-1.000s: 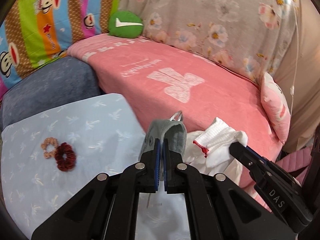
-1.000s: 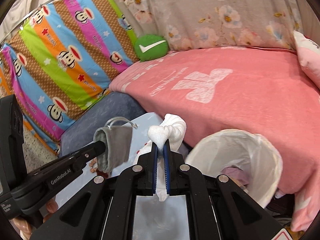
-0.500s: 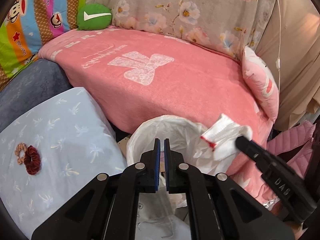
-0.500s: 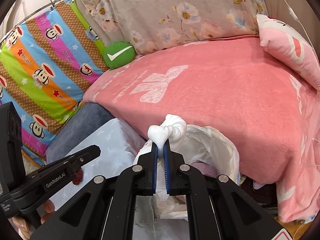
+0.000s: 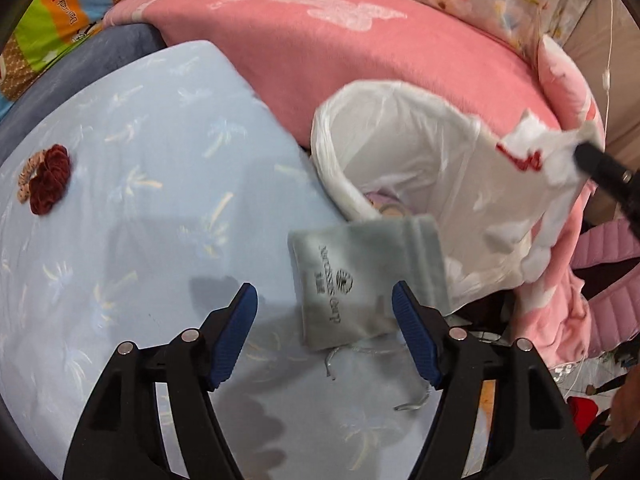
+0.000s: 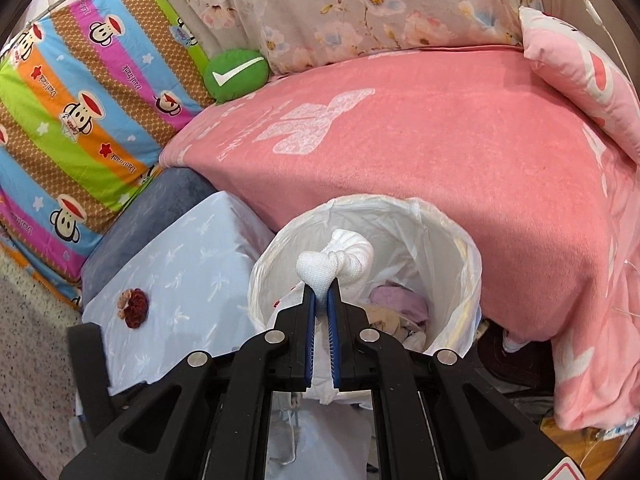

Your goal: Collect trash

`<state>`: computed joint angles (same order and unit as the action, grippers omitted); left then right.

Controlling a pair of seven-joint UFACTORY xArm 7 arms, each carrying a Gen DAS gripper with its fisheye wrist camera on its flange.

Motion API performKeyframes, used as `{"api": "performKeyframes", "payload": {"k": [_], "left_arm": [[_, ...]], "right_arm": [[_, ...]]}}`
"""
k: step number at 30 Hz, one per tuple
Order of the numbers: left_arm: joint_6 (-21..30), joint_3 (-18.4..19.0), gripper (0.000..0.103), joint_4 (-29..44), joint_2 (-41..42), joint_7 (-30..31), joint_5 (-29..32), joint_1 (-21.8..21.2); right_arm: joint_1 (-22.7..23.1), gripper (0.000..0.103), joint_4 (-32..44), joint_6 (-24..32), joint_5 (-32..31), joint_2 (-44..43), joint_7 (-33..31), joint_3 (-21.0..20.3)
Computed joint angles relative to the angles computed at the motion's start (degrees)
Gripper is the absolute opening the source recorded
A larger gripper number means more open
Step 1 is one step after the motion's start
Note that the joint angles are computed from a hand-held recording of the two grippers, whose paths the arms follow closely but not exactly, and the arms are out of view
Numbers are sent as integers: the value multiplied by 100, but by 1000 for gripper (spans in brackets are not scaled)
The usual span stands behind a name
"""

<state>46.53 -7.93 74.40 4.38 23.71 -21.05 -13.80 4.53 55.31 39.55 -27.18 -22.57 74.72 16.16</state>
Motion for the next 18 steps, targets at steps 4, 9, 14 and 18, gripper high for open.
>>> {"api": "performKeyframes", "payload": {"k": [4, 9, 14, 18], "left_arm": [[38, -24, 59, -68, 65, -81, 53, -34], [-146, -45, 30, -220, 34, -55, 198, -71], [108, -50, 6, -39, 87, 134, -29, -32], [175, -59, 5, 91, -20, 310, -280, -25]], "right_arm": [[15, 6, -56, -29, 36, -36, -15, -19], [16, 6, -111, -86, 84, -55, -22, -25], [-9, 6, -153, -142, 130, -71, -41, -37], [-51, 6, -182, -171, 100, -104, 12, -9]]}}
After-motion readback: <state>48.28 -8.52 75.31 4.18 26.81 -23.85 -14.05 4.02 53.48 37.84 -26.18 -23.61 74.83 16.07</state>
